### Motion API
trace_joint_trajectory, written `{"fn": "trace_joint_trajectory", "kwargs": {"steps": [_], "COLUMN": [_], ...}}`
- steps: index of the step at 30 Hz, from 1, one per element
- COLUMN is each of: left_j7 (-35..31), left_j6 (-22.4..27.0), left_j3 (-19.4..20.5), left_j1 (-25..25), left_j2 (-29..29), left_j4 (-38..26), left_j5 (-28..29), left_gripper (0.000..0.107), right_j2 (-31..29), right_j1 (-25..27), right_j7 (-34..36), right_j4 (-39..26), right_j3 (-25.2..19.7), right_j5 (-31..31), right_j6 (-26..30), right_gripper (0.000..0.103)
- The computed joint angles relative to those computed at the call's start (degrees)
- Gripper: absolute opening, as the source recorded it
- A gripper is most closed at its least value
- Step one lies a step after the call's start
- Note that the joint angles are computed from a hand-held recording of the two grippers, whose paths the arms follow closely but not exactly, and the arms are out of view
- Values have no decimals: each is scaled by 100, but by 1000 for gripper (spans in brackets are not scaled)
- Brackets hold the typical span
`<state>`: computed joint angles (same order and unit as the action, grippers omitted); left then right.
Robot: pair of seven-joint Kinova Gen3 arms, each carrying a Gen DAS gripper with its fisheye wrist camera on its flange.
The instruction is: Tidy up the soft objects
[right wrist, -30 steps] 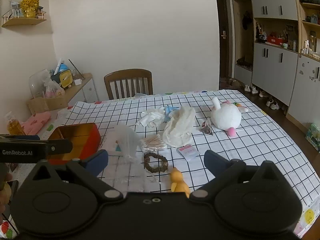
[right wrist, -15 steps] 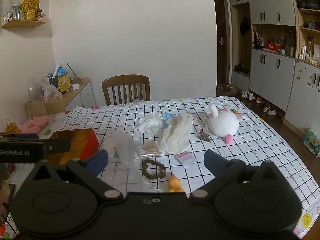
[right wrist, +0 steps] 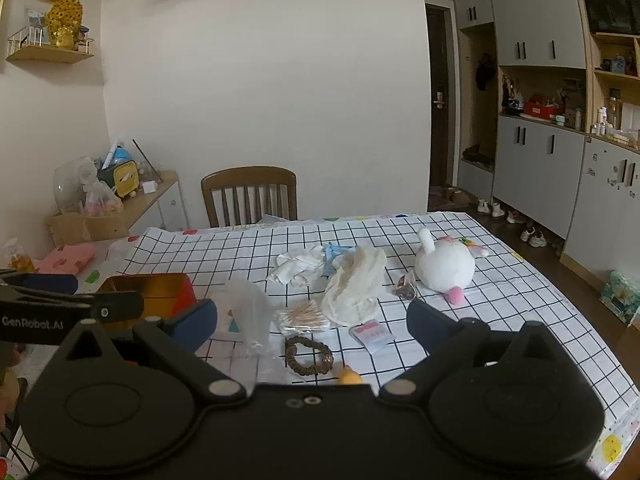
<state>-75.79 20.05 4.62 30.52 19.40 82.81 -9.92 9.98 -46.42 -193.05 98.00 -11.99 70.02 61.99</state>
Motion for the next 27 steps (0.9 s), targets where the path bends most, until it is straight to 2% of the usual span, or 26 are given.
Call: {"fn": "trace_joint_trajectory", "kwargs": {"steps": [9,16,22,27], "left_j7": [-678,-832,-461,-186], "left_j6": [67,342,671,1159], "left_j3": [441,375,92,-11], "left_j1": [-500,-419,-36,195], "left_j2": [-9,173,526,907], "left_j4": [58,-179,-553,-1005], "left_j5": [527,685,408,248], "left_gripper": [103,103,103,103], "right_j2": [134,116,7,-81], "right_j1": [-92,-33,312,788], "right_j7": [73,252,600,1302], "right_j4": [-179,-129,142,416], "right_j3": [35,87,148,255], "right_j5": [-219,-472,-799,-1251], "right_j6": [125,-14,-643,-1544], "right_gripper": [101,100,99,95]}}
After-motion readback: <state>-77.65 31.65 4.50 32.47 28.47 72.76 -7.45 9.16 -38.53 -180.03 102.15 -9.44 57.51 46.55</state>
